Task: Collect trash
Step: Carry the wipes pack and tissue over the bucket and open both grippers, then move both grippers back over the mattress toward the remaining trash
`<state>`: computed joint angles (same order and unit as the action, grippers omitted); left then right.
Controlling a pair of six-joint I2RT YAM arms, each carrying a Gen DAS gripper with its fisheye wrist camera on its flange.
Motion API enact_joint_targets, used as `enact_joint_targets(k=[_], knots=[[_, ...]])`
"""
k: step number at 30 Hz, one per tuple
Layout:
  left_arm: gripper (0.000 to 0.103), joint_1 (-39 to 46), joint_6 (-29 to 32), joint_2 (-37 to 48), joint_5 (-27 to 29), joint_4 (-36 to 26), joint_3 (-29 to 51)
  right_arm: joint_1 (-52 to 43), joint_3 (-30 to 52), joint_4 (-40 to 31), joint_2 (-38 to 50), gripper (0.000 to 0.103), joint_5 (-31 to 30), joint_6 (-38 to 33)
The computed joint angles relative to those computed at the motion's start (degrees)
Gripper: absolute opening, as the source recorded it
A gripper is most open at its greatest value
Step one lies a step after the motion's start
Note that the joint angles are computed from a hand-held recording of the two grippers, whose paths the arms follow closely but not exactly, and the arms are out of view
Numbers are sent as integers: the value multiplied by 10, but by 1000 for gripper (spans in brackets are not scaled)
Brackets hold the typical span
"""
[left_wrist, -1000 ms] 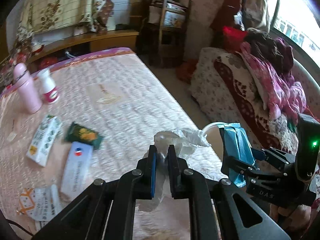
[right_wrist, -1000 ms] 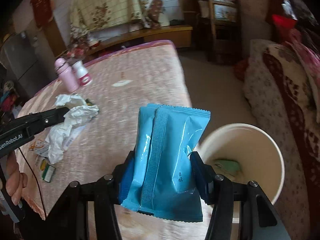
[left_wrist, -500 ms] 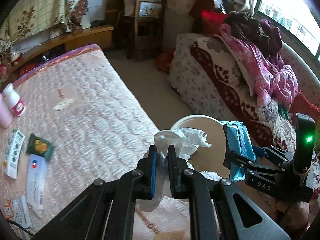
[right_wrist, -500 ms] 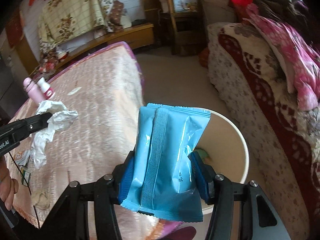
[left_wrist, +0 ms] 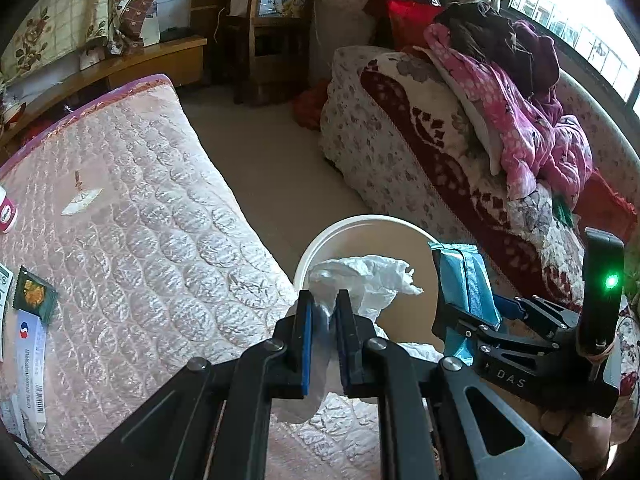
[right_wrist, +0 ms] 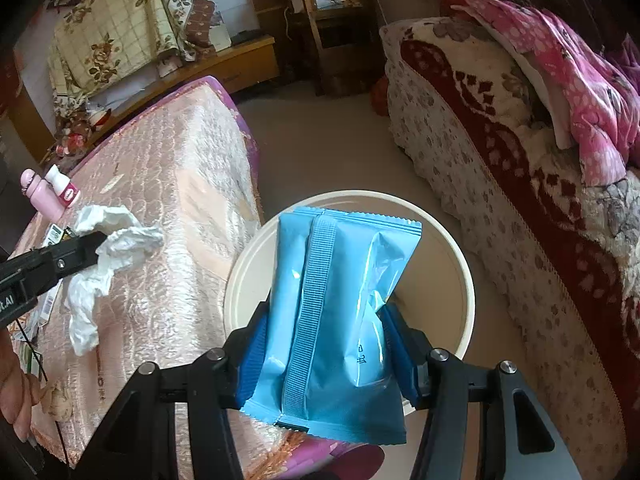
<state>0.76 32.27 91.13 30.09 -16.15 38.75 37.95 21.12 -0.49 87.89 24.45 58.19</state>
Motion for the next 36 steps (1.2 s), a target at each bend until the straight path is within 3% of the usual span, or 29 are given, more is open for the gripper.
enact_joint_targets(k=[11, 13, 15, 17, 24, 36], knots=[[13, -15, -19, 24, -4, 24, -1, -21, -4, 23, 31, 65, -5, 6], [21, -14, -18, 29, -2, 19, 4, -24, -1, 17, 38, 72, -1, 17], [50, -14, -22, 32, -9, 19, 6, -28, -5, 20, 39, 77, 3, 26], [61, -6, -25, 28, 0, 23, 4, -33, -16, 34, 36, 77, 0, 34], [61, 19, -8, 4, 5, 3, 8, -31, -20, 43, 36, 77, -11, 36], [62, 83, 35, -39, 10, 4, -3, 23, 36, -7, 49, 77, 13, 54]])
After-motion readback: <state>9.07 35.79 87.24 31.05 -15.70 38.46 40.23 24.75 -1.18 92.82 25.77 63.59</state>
